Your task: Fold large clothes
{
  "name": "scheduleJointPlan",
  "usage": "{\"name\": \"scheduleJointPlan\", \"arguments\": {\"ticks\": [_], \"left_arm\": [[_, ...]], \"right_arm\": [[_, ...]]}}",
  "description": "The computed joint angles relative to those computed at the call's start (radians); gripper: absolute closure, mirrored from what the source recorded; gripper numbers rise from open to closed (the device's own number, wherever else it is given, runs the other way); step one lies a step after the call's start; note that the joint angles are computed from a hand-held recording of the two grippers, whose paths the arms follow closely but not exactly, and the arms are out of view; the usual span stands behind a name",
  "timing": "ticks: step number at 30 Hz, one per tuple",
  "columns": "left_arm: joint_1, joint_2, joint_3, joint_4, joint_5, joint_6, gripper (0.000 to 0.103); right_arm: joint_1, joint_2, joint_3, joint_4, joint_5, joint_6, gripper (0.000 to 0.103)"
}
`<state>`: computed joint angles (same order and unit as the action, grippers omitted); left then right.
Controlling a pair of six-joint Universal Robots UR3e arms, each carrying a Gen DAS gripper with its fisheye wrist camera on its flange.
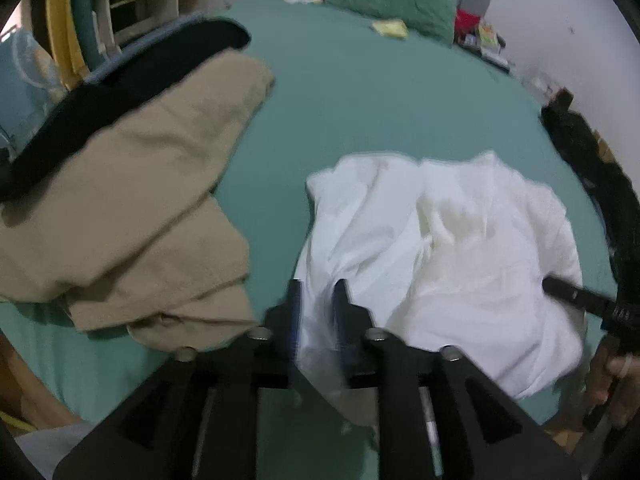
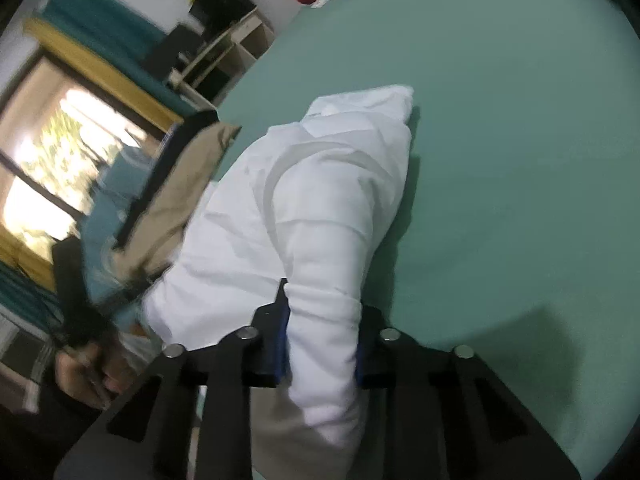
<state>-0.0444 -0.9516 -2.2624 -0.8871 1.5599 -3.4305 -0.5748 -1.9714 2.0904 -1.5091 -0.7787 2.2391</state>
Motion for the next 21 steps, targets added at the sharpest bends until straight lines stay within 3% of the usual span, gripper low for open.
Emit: {"name": "scheduleJointPlan", "arguments": {"ticks": [1, 5, 7, 9, 12, 15, 19, 21], "left_arm": [[-0.029, -0.005, 0.012, 0.023, 0.003, -0.026, 0.068], [-0.059, -0.053, 0.031, 0.124, -0.078, -0.032, 0.066], [-0.092, -0.153, 0.085, 0.151, -0.174, 0.003, 0.066], [-0.178, -0.325, 0.199, 0.146, -0.186, 0.042, 0.066], [-0.295, -0.570, 0.399, 0.097, -0.114, 0.048, 0.066], [-0.349, -0.732, 0.552, 0.052, -0.007, -0.018, 0.066], [-0.408, -0.744, 0.571, 0.106, 0.219, -0.133, 0.066], [-0.420, -0.698, 0.534, 0.116, 0.291, -0.190, 0.066]], "right_arm": [[0.016, -0.035, -0.010, -0.033, -0.038, 0.014, 0.082], [0.007, -0.093, -0.071, -0.032, -0.140, -0.031, 0.082], [-0.042, -0.134, -0.097, 0.016, -0.172, -0.099, 0.082], [-0.111, -0.169, -0.132, 0.092, -0.194, -0.183, 0.082], [-0.222, -0.176, -0.180, 0.187, -0.226, -0.298, 0.082], [-0.317, -0.173, -0.205, 0.244, -0.243, -0.380, 0.082], [-0.364, -0.175, -0.190, 0.252, -0.243, -0.413, 0.081], [-0.360, -0.191, -0.145, 0.198, -0.244, -0.401, 0.073]]}}
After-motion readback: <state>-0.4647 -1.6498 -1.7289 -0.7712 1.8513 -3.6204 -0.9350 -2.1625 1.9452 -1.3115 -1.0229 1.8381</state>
